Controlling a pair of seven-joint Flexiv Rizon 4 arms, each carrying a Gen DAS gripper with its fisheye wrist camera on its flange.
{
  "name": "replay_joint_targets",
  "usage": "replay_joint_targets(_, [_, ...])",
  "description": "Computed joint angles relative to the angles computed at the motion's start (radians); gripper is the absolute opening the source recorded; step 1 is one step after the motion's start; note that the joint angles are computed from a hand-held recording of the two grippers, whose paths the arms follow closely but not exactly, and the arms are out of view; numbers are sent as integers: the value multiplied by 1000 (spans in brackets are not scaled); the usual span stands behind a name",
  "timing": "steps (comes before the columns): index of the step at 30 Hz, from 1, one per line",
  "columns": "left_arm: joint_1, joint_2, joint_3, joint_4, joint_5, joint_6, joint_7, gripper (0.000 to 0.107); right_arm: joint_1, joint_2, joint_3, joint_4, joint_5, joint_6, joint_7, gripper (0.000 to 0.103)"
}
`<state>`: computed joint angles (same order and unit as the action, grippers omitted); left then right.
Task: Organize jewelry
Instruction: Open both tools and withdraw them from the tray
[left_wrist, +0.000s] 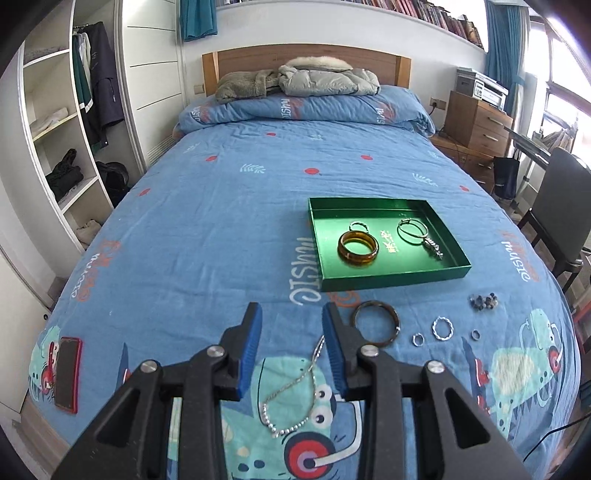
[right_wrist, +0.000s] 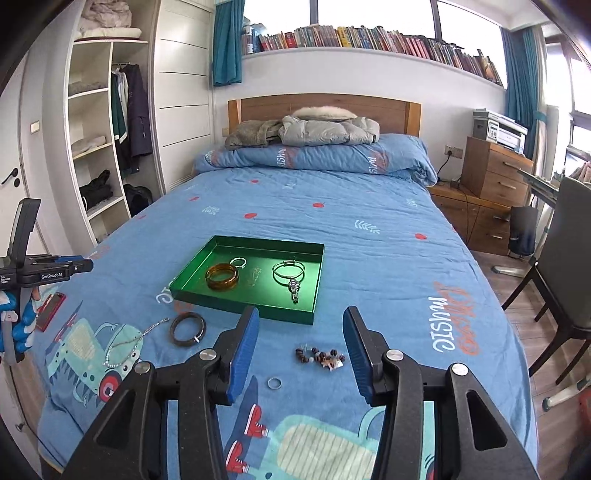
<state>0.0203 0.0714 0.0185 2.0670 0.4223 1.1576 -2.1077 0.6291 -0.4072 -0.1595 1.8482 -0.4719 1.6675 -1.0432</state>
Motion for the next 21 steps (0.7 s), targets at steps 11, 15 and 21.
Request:
replay_joint_targets(11, [31, 225, -68, 169, 16, -10, -54, 33, 436, 187, -435, 297, 110, 139, -62, 47])
replay_joint_targets(15, [56, 254, -108, 197, 41, -5, -83, 33, 562, 219, -545, 355, 184, 155, -125, 47])
replay_joint_targets(21, [80, 257, -123, 239, 51, 43, -110, 33, 576, 221, -532, 382, 268, 176, -192, 47])
